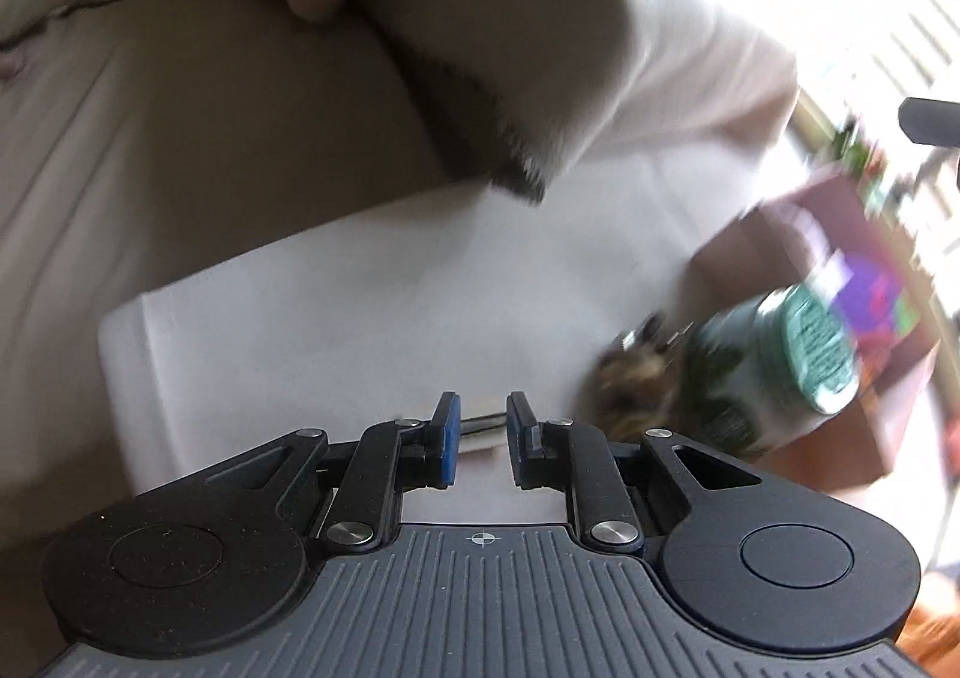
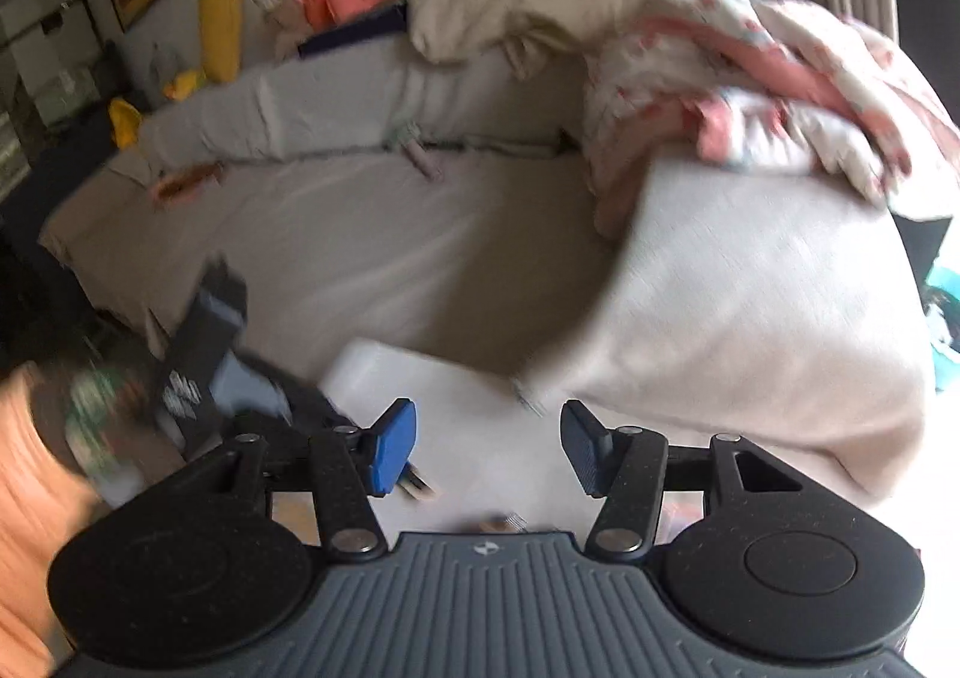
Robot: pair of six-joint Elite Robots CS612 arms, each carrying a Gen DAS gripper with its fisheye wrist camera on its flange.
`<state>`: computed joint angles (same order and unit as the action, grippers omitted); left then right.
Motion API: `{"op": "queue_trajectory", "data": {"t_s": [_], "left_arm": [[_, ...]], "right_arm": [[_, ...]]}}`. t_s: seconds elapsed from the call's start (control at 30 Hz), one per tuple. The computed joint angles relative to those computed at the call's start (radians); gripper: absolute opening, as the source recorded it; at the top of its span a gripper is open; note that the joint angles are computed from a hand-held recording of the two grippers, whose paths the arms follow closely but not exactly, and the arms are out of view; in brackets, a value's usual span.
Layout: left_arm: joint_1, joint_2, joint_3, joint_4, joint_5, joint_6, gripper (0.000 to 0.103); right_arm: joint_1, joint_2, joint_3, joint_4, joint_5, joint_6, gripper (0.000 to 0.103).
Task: Organize soft objects
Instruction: 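Reach the left tool to the beige hair clip and close on it, then lift the beige hair clip with the left tool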
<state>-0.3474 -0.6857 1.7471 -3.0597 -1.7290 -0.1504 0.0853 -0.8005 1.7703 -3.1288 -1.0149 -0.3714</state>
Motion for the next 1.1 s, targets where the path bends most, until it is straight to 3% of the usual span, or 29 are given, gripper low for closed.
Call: {"op": "queue_trajectory", "data": {"t_s": [0.2,0.3,0.4,0.63,0.73,0.97,1.1], "left_arm": [[-0.027,-0.003,-0.052,0.204,0.051,0.239,0.018],[-0.04,-0.005,-0.054,0.221,0.085,0.3,0.019],[-0.064,-0.001,-0.037,0.156,0.18,0.359,0.022],[-0.092,0.028,-0.025,0.029,0.328,0.311,0.022],[-0.081,0.036,-0.027,-0.016,0.313,0.261,0.022],[-0.063,0.06,-0.049,-0.075,0.271,0.233,0.022],[-0.035,0.071,-0.086,-0.069,0.196,0.155,0.024]], "right_arm": [[-0.029,0.034,-0.036,0.145,-0.002,-0.031,0.054],[-0.035,0.042,-0.043,0.153,-0.001,-0.02,0.054],[-0.037,0.045,-0.047,0.159,0.01,-0.016,0.054],[-0.033,0.04,-0.036,0.175,0.025,-0.032,0.054],[-0.03,0.036,-0.028,0.171,0.016,-0.045,0.054],[-0.03,0.037,-0.03,0.181,0.02,-0.048,0.06],[-0.031,0.043,-0.036,0.196,0.024,-0.053,0.06]]}}
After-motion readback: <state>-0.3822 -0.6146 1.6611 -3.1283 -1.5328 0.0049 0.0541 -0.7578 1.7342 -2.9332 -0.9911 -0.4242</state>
